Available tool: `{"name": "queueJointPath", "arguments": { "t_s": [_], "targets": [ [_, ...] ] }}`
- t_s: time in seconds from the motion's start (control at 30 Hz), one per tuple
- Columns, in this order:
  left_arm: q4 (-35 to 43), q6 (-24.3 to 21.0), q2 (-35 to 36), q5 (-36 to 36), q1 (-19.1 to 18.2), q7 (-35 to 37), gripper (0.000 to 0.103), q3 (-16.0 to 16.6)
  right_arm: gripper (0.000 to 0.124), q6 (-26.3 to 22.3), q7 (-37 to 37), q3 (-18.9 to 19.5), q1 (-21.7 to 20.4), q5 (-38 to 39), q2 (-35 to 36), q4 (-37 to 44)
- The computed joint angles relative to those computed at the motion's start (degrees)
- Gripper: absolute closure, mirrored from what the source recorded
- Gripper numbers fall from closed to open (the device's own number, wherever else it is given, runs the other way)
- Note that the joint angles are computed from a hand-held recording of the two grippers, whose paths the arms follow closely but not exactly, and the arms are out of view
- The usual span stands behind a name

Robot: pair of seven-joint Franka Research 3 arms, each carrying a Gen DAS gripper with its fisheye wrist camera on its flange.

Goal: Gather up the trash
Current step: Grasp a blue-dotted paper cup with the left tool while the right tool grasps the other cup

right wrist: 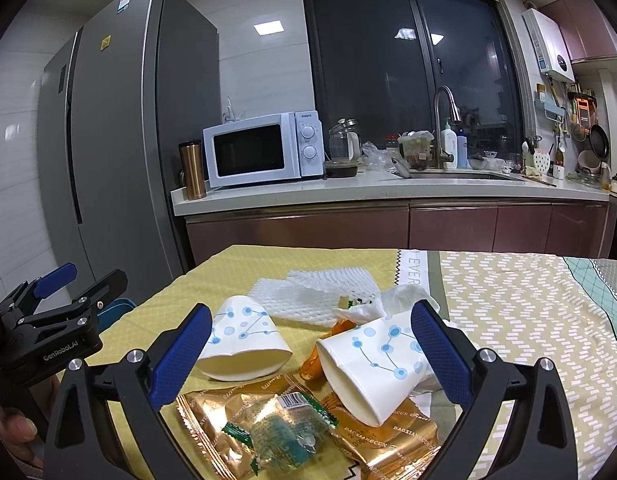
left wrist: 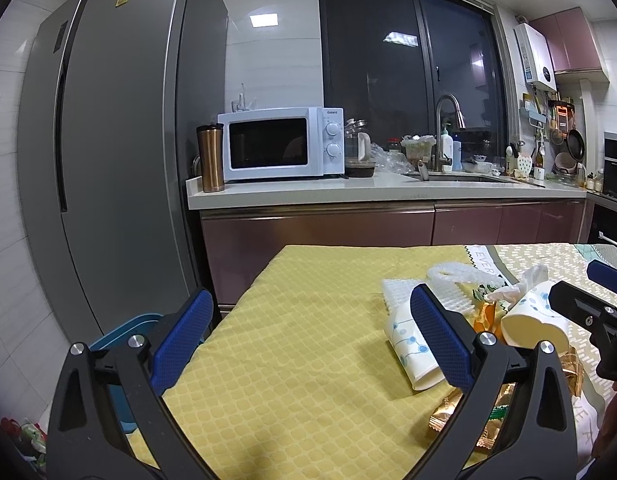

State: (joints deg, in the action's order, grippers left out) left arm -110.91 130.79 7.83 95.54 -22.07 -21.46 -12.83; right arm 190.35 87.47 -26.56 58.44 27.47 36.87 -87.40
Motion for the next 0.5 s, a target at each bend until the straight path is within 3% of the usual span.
{"name": "queueJointPath", "arguments": {
  "t_s": [0.23, 0.5],
  "targets": [
    [1.62, 4.81, 1.60, -1.50, 0.70, 2.05, 0.006, 0.62, 0.028, -1.97, 2.16, -1.64, 0.42, -0.80, 0.13, -0.44],
    [6.17, 20.12, 7.00, -9.55, 3.13, 10.14, 0.006, 2.66, 0.028, -8.74, 9.79, -9.48, 4.59, -5.04, 2.11, -1.03]
  ]
}}
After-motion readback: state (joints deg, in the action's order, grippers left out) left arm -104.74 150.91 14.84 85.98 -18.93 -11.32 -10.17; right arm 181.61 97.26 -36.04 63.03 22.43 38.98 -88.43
